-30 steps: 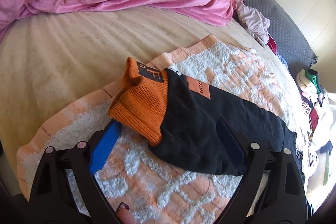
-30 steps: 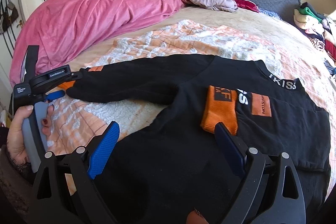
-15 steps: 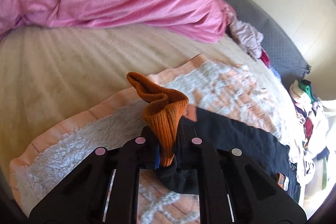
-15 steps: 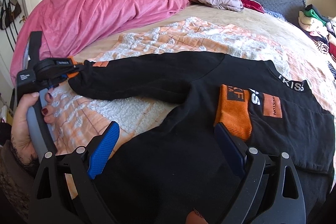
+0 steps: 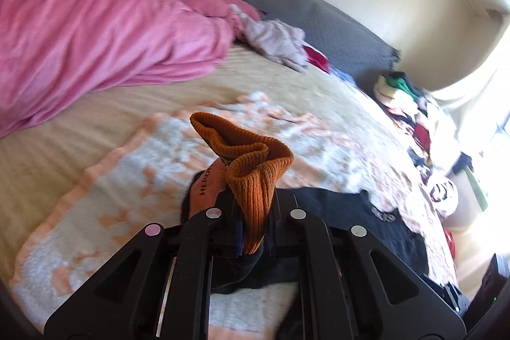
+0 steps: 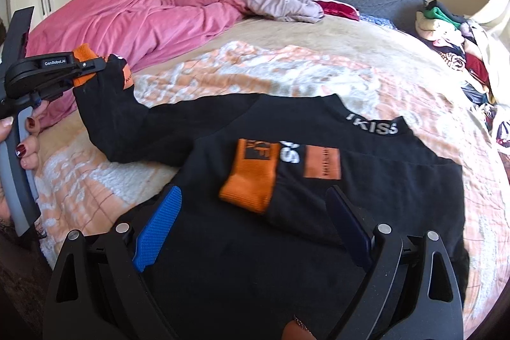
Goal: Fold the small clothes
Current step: 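Carry the cuff across the shirt body and release it on the chest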
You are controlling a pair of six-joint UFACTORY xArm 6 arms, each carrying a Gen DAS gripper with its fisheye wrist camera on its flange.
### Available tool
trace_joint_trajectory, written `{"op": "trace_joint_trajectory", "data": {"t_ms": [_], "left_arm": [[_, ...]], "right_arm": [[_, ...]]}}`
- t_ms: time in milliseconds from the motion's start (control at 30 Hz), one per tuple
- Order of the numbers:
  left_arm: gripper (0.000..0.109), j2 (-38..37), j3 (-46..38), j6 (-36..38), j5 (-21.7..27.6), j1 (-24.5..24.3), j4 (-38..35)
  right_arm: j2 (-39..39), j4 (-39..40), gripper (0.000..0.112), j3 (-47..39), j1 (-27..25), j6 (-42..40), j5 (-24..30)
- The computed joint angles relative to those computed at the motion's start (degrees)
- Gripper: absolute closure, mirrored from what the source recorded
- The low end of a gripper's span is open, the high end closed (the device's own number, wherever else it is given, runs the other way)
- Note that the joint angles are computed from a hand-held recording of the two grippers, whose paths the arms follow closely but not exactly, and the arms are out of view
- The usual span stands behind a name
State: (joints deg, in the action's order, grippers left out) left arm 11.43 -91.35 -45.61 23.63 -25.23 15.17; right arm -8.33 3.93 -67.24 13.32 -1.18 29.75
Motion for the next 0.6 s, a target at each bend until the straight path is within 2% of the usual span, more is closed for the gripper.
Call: {"op": "trace_joint_trajectory", "data": {"t_ms": [133, 233, 433, 600], "left_arm": [[0.104, 3.5, -3.8, 7.5, 0.7, -3.1, -5.6], [0.104, 5.7, -5.9, 11.8, 0.9, -5.1, -9.3], [0.104, 7.8, -7.1, 17.5, 0.0, -8.4, -13.1], [0.105, 9.6, -7.9, 26.1, 0.9, -10.7, -20.1]], "right_arm": [[-2.1, -2.3, 0.021, 2.3, -3.4, 0.8, -0.6], [-3.2, -0.9, 0.021, 3.7, -6.2, 0.5, -1.5], [-5.1, 8.6, 0.021, 8.7, -9.6, -4.7, -6.1], [-4.9, 14.8, 0.021, 8.7, -11.1, -8.4, -3.7]]}}
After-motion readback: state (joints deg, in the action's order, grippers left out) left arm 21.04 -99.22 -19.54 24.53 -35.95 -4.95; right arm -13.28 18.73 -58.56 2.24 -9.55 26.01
